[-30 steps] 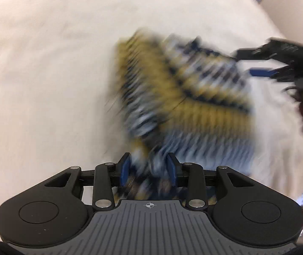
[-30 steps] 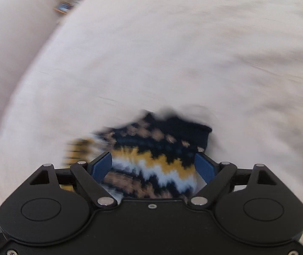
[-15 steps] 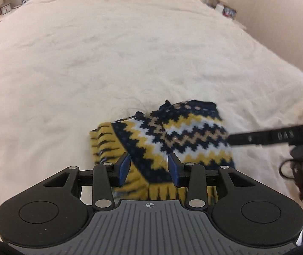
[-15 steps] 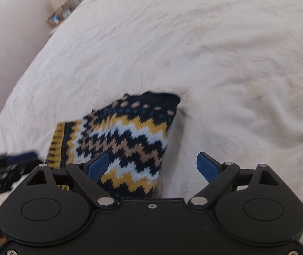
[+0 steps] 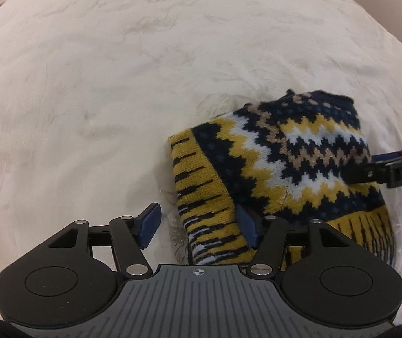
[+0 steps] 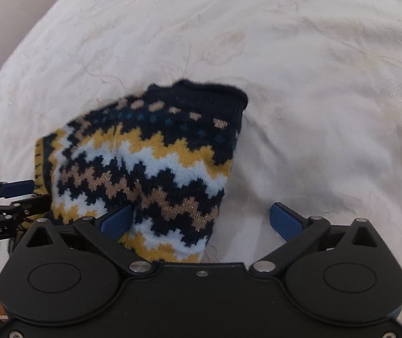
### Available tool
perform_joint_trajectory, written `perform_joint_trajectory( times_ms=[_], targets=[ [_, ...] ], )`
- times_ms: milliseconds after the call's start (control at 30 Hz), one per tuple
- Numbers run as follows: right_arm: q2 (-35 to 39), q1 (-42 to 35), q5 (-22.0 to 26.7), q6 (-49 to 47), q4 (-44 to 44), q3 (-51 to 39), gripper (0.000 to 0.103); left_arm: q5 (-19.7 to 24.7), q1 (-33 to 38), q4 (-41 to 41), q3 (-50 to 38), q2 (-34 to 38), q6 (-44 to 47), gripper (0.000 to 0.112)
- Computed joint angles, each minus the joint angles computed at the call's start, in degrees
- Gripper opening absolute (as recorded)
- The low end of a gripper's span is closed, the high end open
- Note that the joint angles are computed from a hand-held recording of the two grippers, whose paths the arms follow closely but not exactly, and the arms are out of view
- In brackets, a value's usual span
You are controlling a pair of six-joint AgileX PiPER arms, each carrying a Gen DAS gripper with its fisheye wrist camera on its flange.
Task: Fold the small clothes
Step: 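Release the sweater with both grippers and pat the bundle flat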
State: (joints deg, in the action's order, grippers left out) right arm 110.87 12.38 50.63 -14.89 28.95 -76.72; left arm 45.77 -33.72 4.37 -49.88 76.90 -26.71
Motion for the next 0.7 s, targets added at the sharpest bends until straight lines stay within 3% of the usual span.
perform_joint_trajectory(
  times_ms=[167, 233, 300, 567, 700],
  targets=[
    [-4.6, -5.8, 1.0, -4.2, 5.0, 1.9, 0.102, 2.3, -2.7, 4.1, -1.4, -3.8, -11.0, 0.058],
    [-7.1, -7.8, 1.2, -5.2, 6.3, 3.1, 0.102, 5.3, -4.2, 4.7, -2.5, -6.1, -14.0, 0.067],
    [-9.5, -9.0, 1.7, -4.5, 6.2, 4.2, 0.102, 8.7, -6.5, 5.6, -3.7, -7.8, -17.7, 0.086],
    [-18.6, -6.5, 1.0, -1.1, 1.9, 9.1, 0.102, 20.0, -20.6, 13.2, -6.2, -10.1, -38.5, 0.087],
    [-24.3, -4.0, 1.0, 1.6, -0.3, 12.6, 0.102, 21.3, -25.0, 11.5, -5.5, -12.0, -40.9, 0.087]
  ],
)
